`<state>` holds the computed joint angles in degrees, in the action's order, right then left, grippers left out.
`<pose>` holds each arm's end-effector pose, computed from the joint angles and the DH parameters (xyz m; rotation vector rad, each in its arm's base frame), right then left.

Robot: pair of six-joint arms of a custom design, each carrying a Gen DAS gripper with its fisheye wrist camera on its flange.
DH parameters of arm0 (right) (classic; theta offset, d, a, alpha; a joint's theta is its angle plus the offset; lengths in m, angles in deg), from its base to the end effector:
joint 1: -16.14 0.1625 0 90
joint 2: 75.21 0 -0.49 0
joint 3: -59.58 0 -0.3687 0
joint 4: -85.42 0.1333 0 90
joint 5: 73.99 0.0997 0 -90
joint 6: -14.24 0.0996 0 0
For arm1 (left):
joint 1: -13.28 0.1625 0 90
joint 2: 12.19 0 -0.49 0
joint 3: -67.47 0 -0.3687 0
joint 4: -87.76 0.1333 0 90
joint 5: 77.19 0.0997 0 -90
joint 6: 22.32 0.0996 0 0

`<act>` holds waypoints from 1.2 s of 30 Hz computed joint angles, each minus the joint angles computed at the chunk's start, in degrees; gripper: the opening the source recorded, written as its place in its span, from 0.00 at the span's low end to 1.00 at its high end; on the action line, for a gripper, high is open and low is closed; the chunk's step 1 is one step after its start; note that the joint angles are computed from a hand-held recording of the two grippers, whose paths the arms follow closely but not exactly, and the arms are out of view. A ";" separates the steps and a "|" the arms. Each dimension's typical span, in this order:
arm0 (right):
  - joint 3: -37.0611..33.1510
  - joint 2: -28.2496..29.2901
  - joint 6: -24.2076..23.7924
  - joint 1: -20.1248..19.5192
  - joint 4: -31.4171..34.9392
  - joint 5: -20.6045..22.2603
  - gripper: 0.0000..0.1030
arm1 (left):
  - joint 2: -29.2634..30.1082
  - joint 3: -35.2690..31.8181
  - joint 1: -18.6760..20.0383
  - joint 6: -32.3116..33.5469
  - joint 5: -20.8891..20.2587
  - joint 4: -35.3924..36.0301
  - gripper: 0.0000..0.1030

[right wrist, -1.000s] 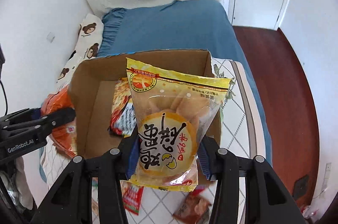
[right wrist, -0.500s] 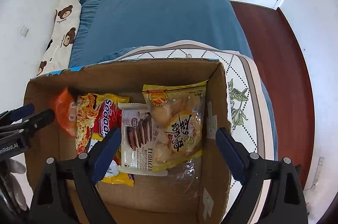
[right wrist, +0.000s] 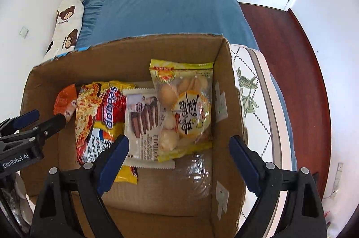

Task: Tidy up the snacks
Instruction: 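Withdraw both tools from the box toward the remaining snacks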

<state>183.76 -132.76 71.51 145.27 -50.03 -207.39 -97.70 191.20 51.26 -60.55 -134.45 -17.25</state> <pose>0.3507 -0.3283 0.1340 -0.1973 -2.3419 0.4032 -0.1896 -0.3855 0.3066 0.4420 2.4207 -0.1554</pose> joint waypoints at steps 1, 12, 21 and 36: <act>0.10 0.16 0.64 0.62 0.32 -0.16 0.90 | -0.71 0.47 -0.77 -0.41 0.06 0.27 0.89; -1.33 -0.14 10.57 11.08 8.02 -3.88 0.90 | -11.17 4.38 -11.78 -9.37 1.17 6.31 0.89; -5.70 -0.84 18.97 20.72 19.04 -7.34 0.90 | -18.98 3.79 -24.44 -17.35 1.05 15.70 0.89; -10.50 -1.91 32.63 33.35 27.63 -6.80 0.90 | -27.35 -1.62 -45.20 -37.33 0.59 37.00 0.89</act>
